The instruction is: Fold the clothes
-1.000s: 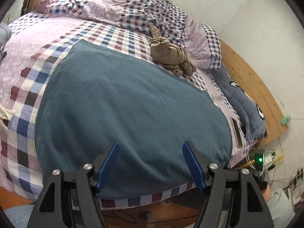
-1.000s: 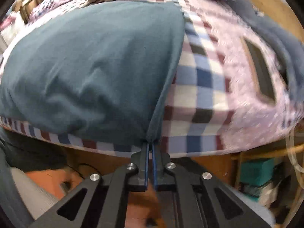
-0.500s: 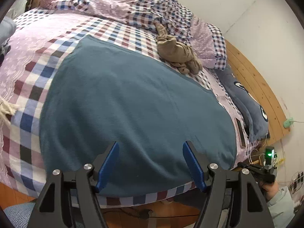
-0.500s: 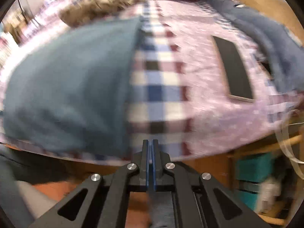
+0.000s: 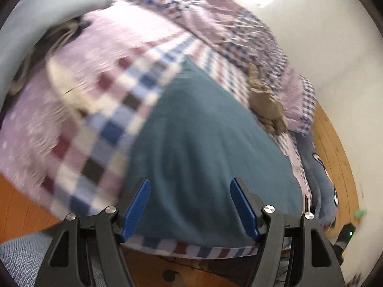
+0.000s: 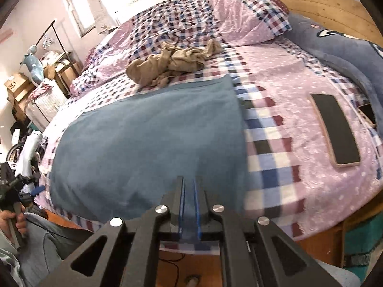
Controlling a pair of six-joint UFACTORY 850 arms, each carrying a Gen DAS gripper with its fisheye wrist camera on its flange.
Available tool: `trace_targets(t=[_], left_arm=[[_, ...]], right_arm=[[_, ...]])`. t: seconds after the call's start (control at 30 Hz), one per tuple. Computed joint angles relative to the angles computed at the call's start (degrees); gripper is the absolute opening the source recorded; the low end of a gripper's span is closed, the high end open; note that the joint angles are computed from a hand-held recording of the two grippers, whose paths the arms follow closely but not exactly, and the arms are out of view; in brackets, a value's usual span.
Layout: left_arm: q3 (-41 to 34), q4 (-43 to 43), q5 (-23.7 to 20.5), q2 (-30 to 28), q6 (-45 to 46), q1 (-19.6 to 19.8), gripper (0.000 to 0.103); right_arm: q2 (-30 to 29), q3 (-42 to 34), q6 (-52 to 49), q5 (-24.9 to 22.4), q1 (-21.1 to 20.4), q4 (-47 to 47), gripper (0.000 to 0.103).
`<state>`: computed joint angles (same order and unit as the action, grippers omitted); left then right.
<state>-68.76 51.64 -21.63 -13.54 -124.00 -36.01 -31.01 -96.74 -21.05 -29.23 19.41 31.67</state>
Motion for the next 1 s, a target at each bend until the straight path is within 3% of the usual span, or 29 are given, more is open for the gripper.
trace_targets(t=[0.2,0.47,0.63,0.87,0.9,0.97,1.0], left_arm=[[-0.20,-16.61,-7.24,0.07,15.81,-0.25,0.073],[-0.14,-27.94,-11.19,-0.98,26.31,0.28,0.073],[-3.66,-30.29,-16.59,-3.84,33.35,0.39,0.055],[-4.01,-31.28,-17.72,-4.48,34.77,0.94,0.054],[-4.32,-31.24,-18.29,-4.64,35.24,0.87,0.046],[-5.15,-31.20,-20.21,-5.03,36.28,0.68,0.021],[-5.68,-30.99,-22.61,-5.34,35.62,0.56,0.000]], right_arm=[[-3.00,-3.31,-6.94,-1.91,0.02,8.37,0.007],[-5.99,-7.30,-10.40,-4.37,1.39,11.13,0.007],[-6.06,-7.36,-10.68,-4.52,1.51,11.77,0.007],[-5.87,-7.05,-10.14,-4.14,1.58,11.22,0.007],[-5.88,-7.08,-10.01,-4.11,1.59,11.10,0.008],[-5.93,-7.16,-9.65,-4.05,1.64,10.76,0.008],[-5.96,-7.21,-9.47,-4.02,1.66,10.58,0.008]])
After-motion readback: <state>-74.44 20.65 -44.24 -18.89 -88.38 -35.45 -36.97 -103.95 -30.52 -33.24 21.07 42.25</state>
